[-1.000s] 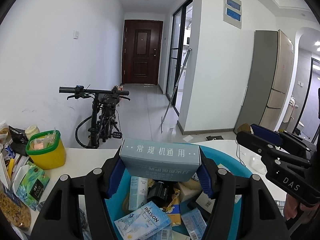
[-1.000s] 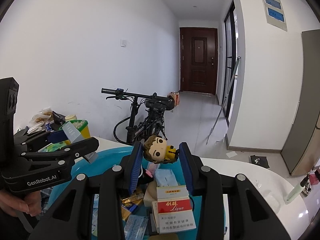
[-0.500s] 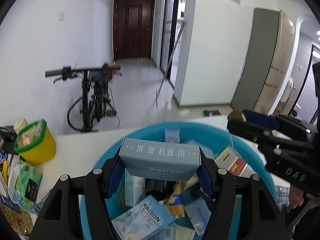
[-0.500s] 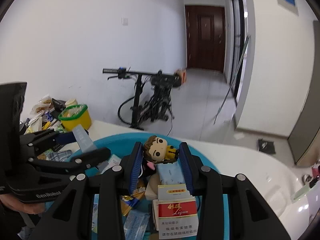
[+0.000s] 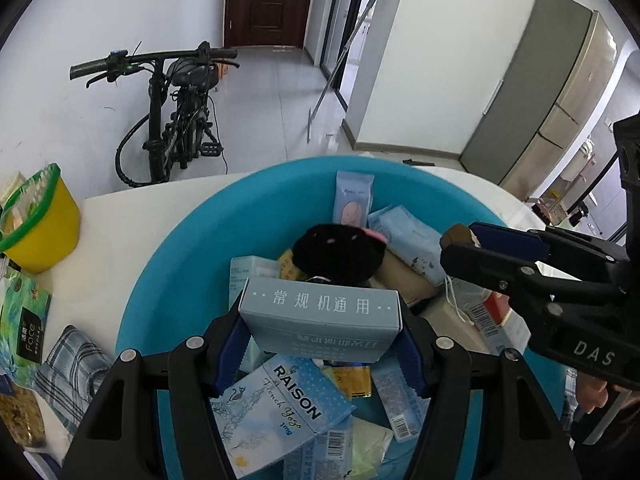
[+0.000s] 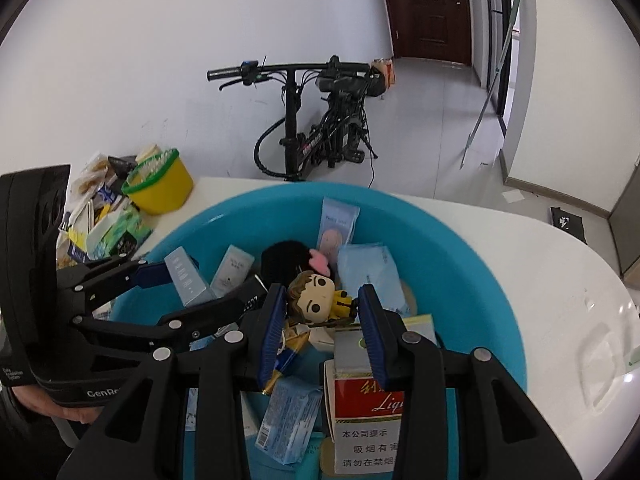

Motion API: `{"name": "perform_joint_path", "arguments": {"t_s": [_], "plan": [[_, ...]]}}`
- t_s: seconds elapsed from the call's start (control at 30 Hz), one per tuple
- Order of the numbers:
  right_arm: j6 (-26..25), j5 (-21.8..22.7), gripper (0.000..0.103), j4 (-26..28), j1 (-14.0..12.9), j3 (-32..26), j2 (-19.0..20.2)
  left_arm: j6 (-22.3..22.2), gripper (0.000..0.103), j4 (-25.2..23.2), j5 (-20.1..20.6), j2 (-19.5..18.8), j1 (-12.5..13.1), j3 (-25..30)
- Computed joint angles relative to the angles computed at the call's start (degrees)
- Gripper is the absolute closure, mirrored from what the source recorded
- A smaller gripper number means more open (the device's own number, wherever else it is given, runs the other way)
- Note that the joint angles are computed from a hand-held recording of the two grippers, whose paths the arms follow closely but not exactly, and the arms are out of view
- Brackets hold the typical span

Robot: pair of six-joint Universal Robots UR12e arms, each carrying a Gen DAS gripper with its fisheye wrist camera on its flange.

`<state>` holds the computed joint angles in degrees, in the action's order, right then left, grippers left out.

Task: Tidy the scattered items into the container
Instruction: 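Lower the grey box and the figurine keychain into the basin with both tools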

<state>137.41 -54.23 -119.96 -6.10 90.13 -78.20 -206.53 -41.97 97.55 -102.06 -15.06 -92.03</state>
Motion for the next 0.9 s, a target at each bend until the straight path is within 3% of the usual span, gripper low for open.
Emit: {"name": "perform_joint_path", "arguments": {"t_s": [0.53,0.7,0.9], "plan": [[-0.91,-1.51,0.067,0.29,0.66,0.27,-0.05,0.50,0.035,-2.70,1.90,-0.25,-0.11,0.11],[-0.56,-1.67,0.067,0.09,0.77,0.19,0.03,0.48,0.018,-2.38,2.86,-0.07,-0.38,-0.29],[-0.59,-1.93,0.067,0.12,1.03,0.26,0.06,1.48,0.018,-2.42,3.92,0.49,-0.90,-0.82]]}}
